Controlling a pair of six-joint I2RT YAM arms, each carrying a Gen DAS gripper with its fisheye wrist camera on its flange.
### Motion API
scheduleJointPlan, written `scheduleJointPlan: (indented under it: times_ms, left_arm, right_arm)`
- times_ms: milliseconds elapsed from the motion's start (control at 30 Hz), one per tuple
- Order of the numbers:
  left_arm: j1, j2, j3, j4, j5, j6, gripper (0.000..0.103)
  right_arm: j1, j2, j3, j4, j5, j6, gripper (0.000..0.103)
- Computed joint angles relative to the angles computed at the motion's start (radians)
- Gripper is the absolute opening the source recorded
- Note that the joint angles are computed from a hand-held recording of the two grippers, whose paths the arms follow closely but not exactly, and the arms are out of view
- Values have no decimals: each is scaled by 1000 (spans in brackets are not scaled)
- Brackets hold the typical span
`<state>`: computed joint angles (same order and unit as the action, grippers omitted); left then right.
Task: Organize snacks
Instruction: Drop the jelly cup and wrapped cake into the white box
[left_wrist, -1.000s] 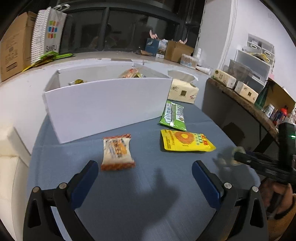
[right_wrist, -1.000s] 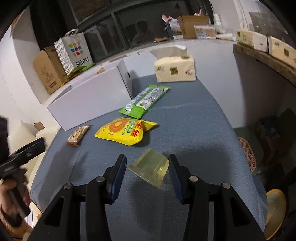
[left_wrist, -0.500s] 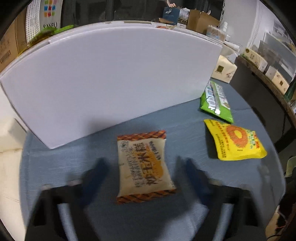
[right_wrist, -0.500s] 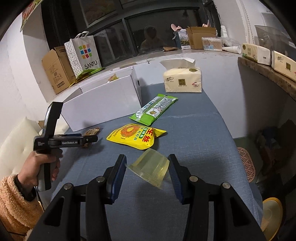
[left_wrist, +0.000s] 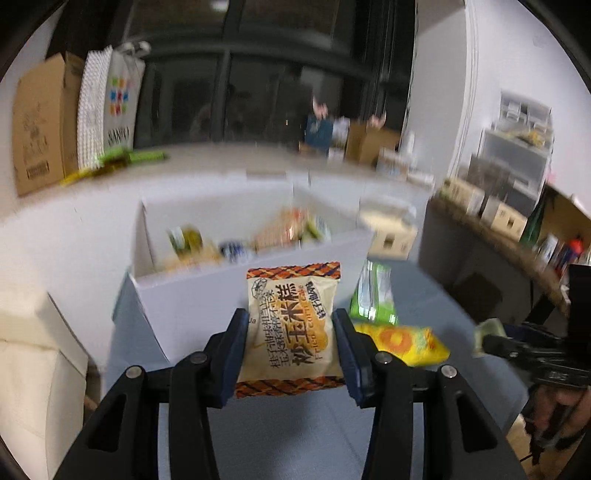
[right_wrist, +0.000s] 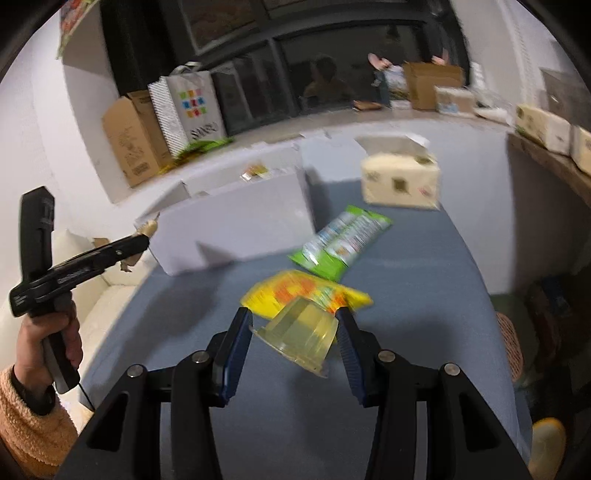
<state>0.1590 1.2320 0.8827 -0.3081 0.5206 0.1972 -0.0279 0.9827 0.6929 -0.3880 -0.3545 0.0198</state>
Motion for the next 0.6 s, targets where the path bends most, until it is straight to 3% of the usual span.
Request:
scheduleJointPlan:
  times_ms: [133, 300, 600]
  left_arm:
    - [58, 38, 133, -39, 74, -7, 50]
    - [52, 200, 335, -29, 52, -52, 50]
    - [-12, 568, 754, -138, -81, -81, 50]
  right_arm:
    - [97, 133, 175, 46, 24, 30, 50]
    - [199, 388, 484, 53, 83, 65, 50]
    - [296, 914, 1177, -199, 202, 51, 50]
